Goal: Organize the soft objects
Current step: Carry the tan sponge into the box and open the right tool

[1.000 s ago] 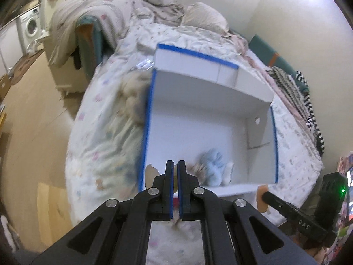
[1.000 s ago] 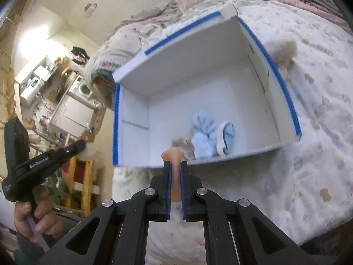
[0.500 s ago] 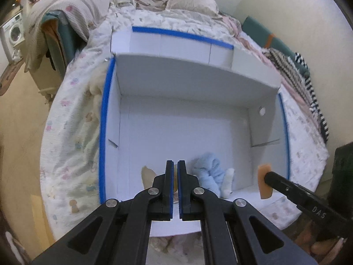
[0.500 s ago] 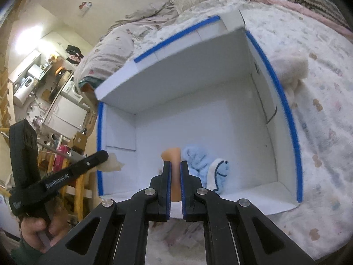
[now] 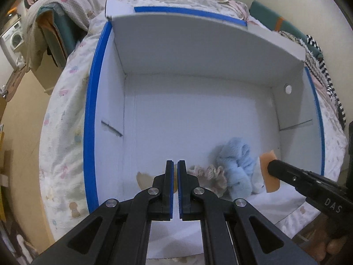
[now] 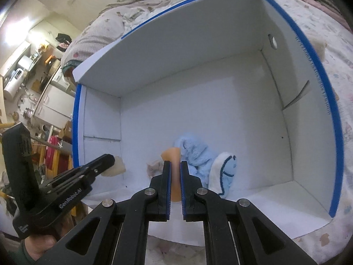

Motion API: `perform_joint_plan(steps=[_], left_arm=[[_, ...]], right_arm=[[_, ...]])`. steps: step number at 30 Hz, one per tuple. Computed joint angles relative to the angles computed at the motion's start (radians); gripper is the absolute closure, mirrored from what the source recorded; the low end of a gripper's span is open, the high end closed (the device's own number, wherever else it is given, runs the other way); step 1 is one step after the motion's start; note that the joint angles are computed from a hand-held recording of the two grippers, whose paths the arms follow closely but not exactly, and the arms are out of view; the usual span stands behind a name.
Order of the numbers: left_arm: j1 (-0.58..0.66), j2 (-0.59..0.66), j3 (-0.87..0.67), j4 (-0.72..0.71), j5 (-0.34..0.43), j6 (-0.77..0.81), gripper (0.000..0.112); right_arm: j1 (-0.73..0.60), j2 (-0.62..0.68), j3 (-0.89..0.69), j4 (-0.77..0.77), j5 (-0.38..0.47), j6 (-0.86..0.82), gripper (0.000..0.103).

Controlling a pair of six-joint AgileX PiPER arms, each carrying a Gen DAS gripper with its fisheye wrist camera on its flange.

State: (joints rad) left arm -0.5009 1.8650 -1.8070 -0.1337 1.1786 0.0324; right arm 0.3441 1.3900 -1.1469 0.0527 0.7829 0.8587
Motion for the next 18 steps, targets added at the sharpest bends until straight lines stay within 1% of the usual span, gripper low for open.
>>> perform_joint_plan(steps=[8, 11, 16, 18], left_arm=[[-0.002, 0.005, 0.018, 0.001, 0.002, -0.007, 0.109], [-0.01, -0.003, 0.032, 0.009, -0.01, -0.002, 0.109], [-0.023, -0.006, 0.047, 0.036, -0.028, -0.009, 0.109], [-0.022, -0.005, 0.049, 0.029, -0.025, -0.008, 0.109]], right_arm=[[0.007, 0.022, 0.006, 0.013, 0.02, -0.025, 0.094], [0.016, 0.016, 0.006, -0.018, 0.036, -0.01, 0.094], [0.011, -0.003, 0.024, -0.027, 0.032, -0.003, 0.093], [0.007, -0.008, 0.024, -0.028, 0.033, 0.002, 0.09]])
